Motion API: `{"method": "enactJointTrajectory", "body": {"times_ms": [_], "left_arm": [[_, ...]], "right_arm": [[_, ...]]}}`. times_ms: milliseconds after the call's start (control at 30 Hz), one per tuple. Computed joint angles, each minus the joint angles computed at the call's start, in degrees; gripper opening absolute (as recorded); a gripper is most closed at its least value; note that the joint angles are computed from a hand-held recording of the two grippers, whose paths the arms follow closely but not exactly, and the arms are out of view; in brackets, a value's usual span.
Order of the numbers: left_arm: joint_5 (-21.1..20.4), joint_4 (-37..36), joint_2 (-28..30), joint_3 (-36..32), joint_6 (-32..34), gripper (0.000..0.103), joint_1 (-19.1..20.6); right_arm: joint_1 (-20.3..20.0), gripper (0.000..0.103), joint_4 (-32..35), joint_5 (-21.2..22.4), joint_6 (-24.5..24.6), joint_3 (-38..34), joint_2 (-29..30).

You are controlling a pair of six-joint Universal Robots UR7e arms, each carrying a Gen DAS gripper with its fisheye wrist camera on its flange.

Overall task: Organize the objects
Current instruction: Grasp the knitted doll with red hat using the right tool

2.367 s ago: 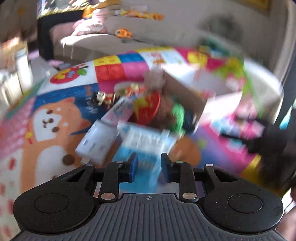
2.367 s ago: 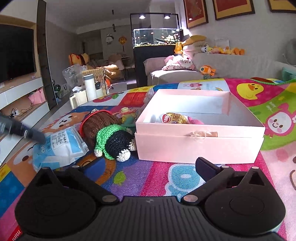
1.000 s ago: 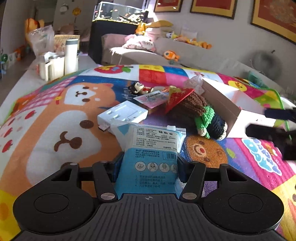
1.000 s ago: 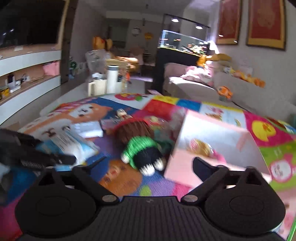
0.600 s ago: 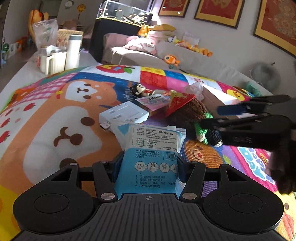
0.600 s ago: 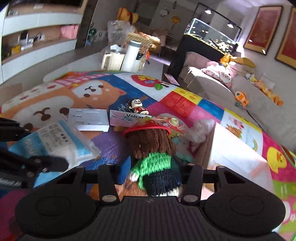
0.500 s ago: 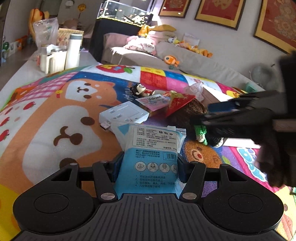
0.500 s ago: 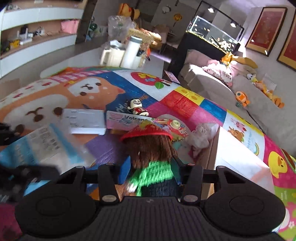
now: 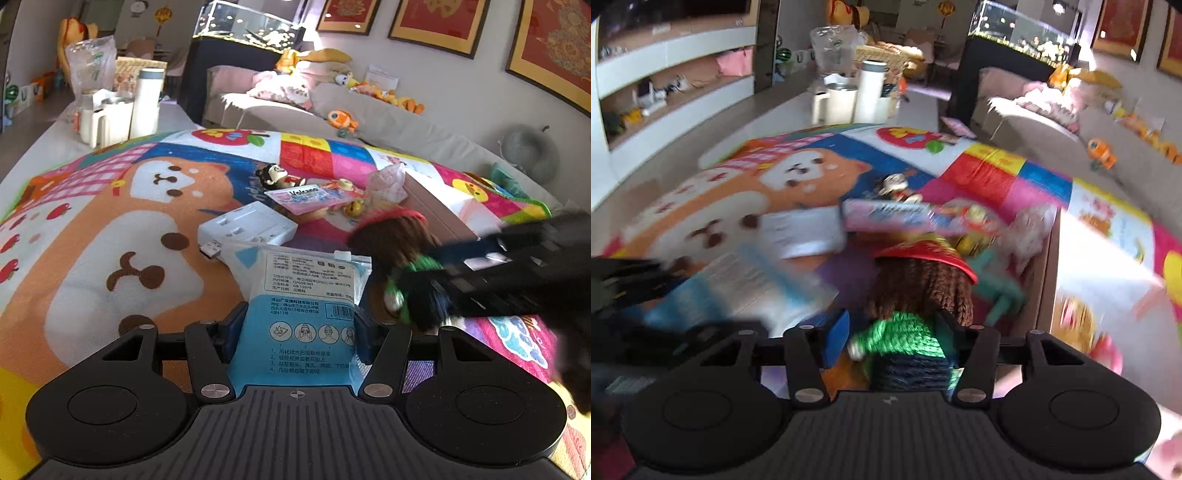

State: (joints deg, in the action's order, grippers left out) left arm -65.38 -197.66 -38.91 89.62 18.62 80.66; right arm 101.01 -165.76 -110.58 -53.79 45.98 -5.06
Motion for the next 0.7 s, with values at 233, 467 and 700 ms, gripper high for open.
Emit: {"method": "enactJointTrajectory", "body": {"times_ms": [233,467,700], "left_arm": [[-0.77,1.10,-0.41,-0.02,-0.99,0.061,0.20],[7.62,3.79,0.58,-1.03,2.67,0.061,-2.57],[9.99,6.04,0.20,0.48,2.05,0.061,-4.28]], "right_arm": [[-1.14,0.057,-13.55,1.43,-2.11,13.60,-5.85],[-3.56,0.074,-10.57,8.24,2.47,10.64,-4.55],[-5.08,0.050,-8.02,11.24,7.11,21.92,-12.37]]}}
